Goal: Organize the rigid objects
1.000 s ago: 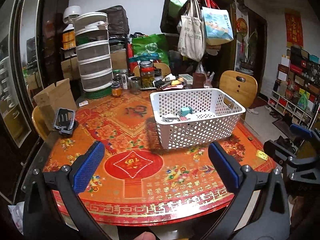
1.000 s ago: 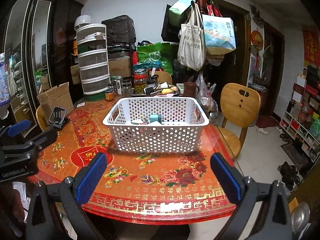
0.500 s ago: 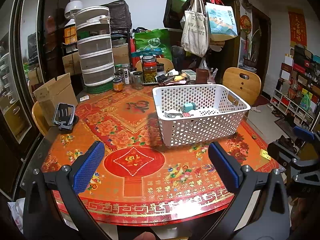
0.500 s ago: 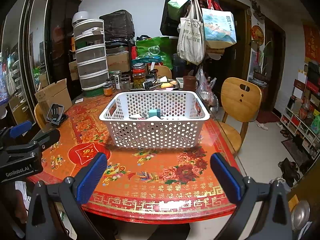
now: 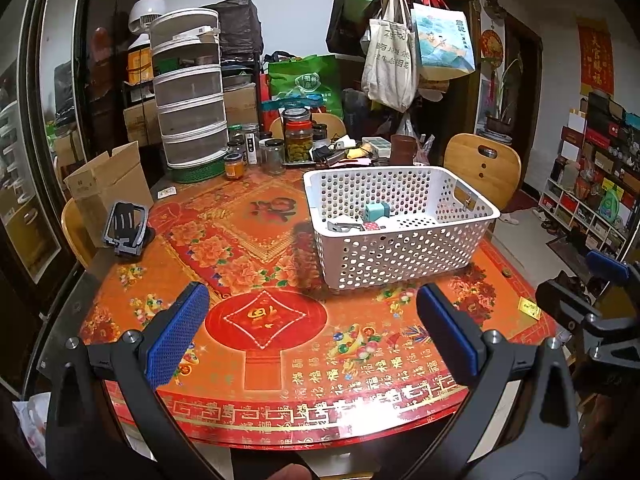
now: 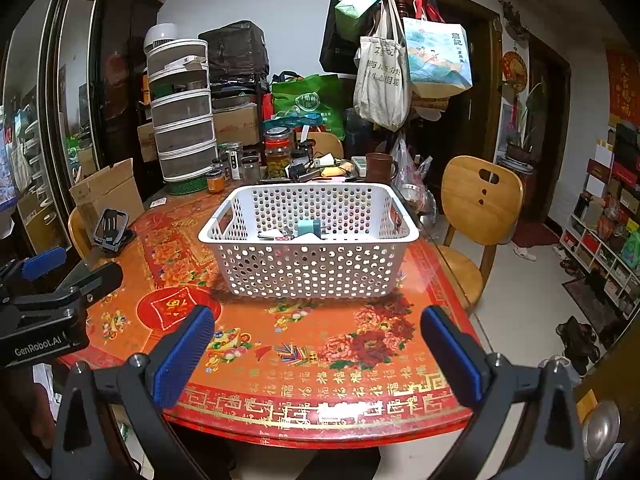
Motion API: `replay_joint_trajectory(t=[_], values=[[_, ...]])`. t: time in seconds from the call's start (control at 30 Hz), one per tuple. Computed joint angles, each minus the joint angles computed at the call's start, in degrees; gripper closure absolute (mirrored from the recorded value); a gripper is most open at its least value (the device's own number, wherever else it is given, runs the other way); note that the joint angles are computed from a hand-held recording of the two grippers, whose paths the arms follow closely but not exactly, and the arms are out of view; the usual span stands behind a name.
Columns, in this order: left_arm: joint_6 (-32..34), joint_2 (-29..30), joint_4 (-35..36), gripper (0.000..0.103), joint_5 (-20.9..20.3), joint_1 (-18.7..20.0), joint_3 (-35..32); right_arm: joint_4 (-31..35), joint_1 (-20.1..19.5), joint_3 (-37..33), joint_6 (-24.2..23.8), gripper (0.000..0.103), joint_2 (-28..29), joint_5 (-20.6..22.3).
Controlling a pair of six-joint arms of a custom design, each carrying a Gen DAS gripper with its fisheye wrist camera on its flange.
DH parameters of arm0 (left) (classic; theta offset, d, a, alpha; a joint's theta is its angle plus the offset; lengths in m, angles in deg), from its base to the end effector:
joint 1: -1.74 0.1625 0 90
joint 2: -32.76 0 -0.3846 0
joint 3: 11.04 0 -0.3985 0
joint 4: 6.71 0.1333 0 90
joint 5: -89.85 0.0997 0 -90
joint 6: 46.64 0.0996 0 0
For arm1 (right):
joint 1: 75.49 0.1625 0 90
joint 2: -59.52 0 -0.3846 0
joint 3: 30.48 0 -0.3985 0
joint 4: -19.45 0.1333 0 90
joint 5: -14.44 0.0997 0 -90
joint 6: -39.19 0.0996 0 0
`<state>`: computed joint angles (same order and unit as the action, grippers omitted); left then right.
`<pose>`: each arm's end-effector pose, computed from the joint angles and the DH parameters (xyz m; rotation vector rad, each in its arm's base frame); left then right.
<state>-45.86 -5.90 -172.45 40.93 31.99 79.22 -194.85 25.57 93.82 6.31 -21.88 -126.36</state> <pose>-0.4782 -0.5090 0.0627 1.1116 2.3114 -0.9474 0.1369 -0.4079 0.3607 -0.0079 -1.8451 1.2891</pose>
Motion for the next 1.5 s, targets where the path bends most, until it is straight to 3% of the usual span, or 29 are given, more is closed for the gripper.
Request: replay_joint_trajectory(t=[1.5], values=[[0.3,-0.41,0.67,0.001,-0.81,0.1,0.63,0.37,0.29,0.06,0.33,0.0,0.08,-0.27]])
